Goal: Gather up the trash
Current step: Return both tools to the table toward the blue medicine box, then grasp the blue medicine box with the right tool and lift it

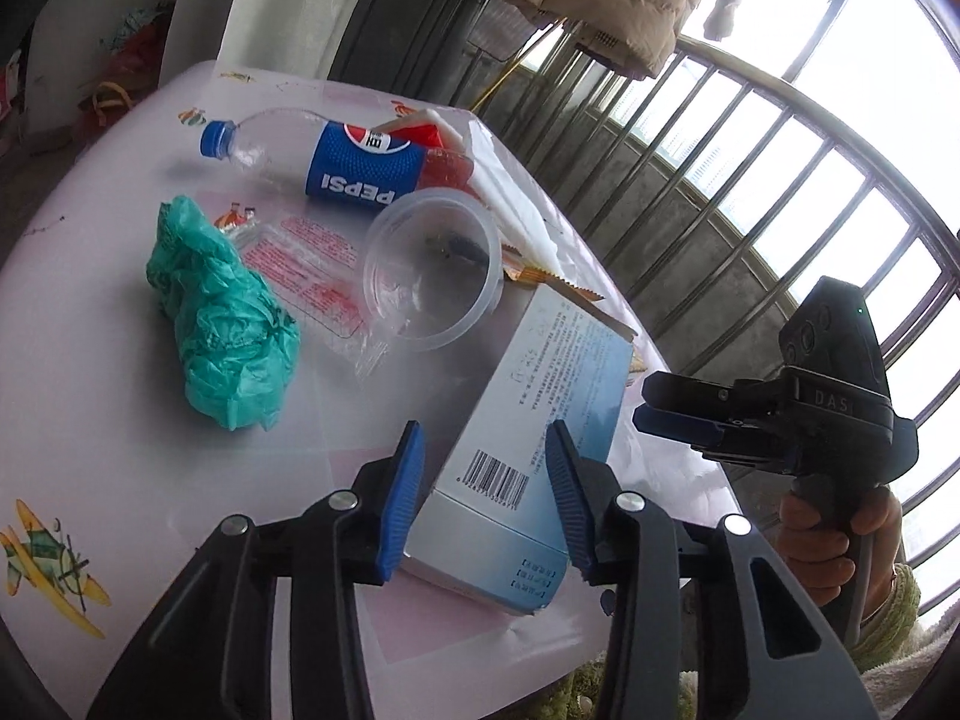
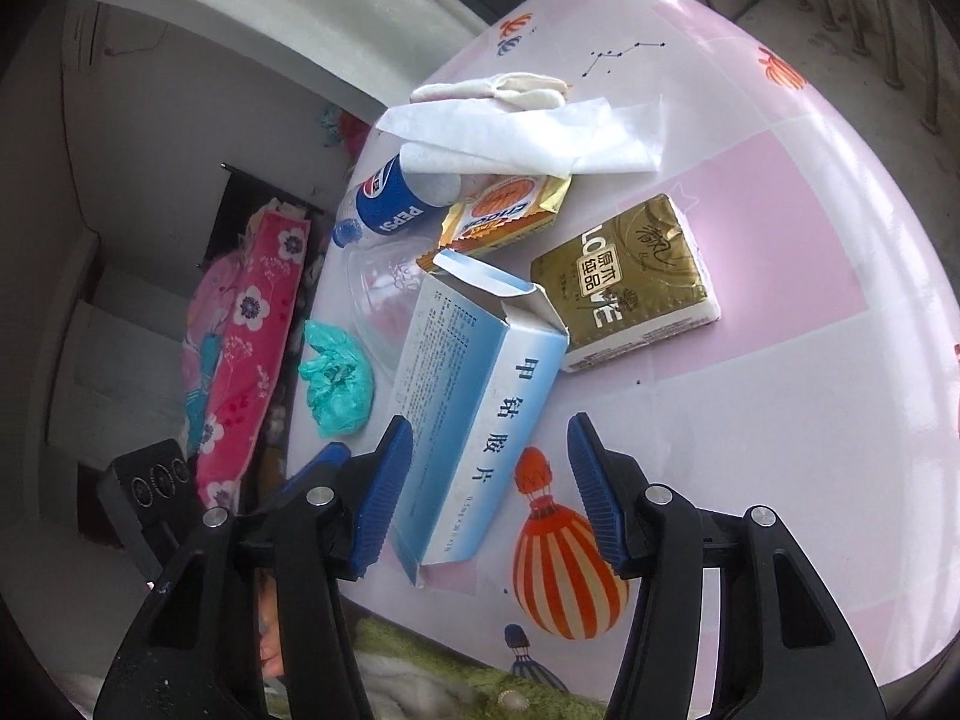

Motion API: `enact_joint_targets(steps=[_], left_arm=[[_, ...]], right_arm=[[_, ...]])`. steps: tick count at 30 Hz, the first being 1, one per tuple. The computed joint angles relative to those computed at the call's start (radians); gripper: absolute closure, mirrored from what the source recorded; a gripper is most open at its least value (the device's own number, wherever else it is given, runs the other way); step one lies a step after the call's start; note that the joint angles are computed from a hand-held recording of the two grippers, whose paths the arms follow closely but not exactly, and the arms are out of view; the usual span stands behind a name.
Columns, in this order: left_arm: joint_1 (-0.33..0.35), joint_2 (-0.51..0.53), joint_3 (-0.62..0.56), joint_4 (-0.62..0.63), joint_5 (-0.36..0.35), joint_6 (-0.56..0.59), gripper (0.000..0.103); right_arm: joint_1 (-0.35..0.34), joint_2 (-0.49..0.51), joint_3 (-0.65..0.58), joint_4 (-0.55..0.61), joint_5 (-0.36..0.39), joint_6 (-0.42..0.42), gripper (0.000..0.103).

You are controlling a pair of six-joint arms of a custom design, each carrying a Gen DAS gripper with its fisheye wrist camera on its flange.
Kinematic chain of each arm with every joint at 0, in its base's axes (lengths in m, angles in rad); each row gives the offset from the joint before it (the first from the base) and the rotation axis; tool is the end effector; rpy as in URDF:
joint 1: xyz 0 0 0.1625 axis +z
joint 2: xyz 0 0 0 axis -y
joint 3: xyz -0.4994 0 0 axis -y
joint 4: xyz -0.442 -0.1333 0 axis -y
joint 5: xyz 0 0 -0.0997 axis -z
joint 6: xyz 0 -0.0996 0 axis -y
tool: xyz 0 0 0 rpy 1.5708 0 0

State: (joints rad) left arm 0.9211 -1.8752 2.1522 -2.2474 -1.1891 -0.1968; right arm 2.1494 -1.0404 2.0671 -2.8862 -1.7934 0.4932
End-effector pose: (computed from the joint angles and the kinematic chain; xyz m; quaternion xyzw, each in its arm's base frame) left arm -0.1083 -0.4242 0.4717 0.1794 0.9462 -0.2540 0.0895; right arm 0.4239 -0.4454 0.1504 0.0260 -0.9833 0.1790 0.0215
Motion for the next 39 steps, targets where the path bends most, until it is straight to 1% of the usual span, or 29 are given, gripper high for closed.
enact_joint_targets(steps=[4, 7, 10, 11, 13, 16, 18, 20, 22, 24, 26, 27, 29, 31, 34, 36, 38, 39], left_arm=[[0.073, 0.029, -0.025, 0.021, -0.125, -0.01, 0.063], [0.095, 0.03, -0.026, 0.037, -0.181, -0.014, 0.064], [0.109, 0.025, -0.026, 0.052, -0.243, -0.017, 0.065], [0.11, 0.021, -0.025, 0.063, -0.264, -0.014, 0.066], [0.106, 0.012, -0.023, 0.088, -0.299, -0.011, 0.067], [0.093, -0.004, -0.021, 0.141, -0.338, -0.004, 0.067], [0.076, -0.019, -0.016, 0.173, -0.338, -0.009, 0.067], [0.064, -0.037, -0.008, 0.198, -0.343, -0.015, 0.067], [0.057, -0.049, 0.003, 0.197, -0.341, -0.032, 0.067], [0.049, -0.055, 0.011, 0.182, -0.323, -0.048, 0.067], [0.041, -0.061, 0.016, 0.162, -0.292, -0.064, 0.068], [0.037, -0.066, 0.017, 0.155, -0.278, -0.065, 0.068], [0.033, -0.073, 0.018, 0.142, -0.258, -0.065, 0.068], [0.035, -0.074, 0.016, 0.137, -0.245, -0.069, 0.068], [0.047, -0.071, 0.015, 0.131, -0.237, -0.08, 0.068], [0.05, -0.066, 0.011, 0.128, -0.225, -0.088, 0.068], [0.044, -0.076, 0.011, 0.128, -0.185, -0.092, 0.068], [0.041, -0.081, 0.011, 0.127, -0.161, -0.094, 0.068]], right_arm=[[-0.012, 0.017, -0.013, 0.001, 0.026, 0.005, 0.062], [-0.017, 0.018, -0.015, 0.016, 0.046, 0.003, 0.068], [-0.017, 0.007, -0.007, 0.038, 0.062, -0.002, 0.075], [-0.019, 0.003, -0.003, 0.044, 0.074, -0.003, 0.079], [-0.021, -0.003, -0.001, 0.063, 0.099, -0.009, 0.082], [-0.019, 0.0, -0.013, 0.107, 0.122, -0.036, 0.082], [-0.013, 0.012, -0.033, 0.135, 0.124, -0.061, 0.082], [-0.014, 0.019, -0.046, 0.156, 0.142, -0.076, 0.082], [-0.015, 0.027, -0.057, 0.163, 0.155, -0.086, 0.082], [-0.008, 0.035, -0.074, 0.175, 0.134, -0.099, 0.082], [0.003, 0.032, -0.081, 0.178, 0.097, -0.112, 0.081], [0.009, 0.03, -0.082, 0.175, 0.081, -0.119, 0.079], [0.019, 0.013, -0.073, 0.173, 0.058, -0.14, 0.07], [0.029, 0.008, -0.071, 0.167, 0.035, -0.156, 0.064], [0.037, 0.007, -0.066, 0.167, 0.016, -0.157, 0.063], [0.05, 0.018, -0.072, 0.171, -0.009, -0.163, 0.059], [0.069, 0.037, -0.087, 0.186, -0.036, -0.189, 0.051], [0.079, 0.043, -0.093, 0.197, -0.046, -0.21, 0.049]])
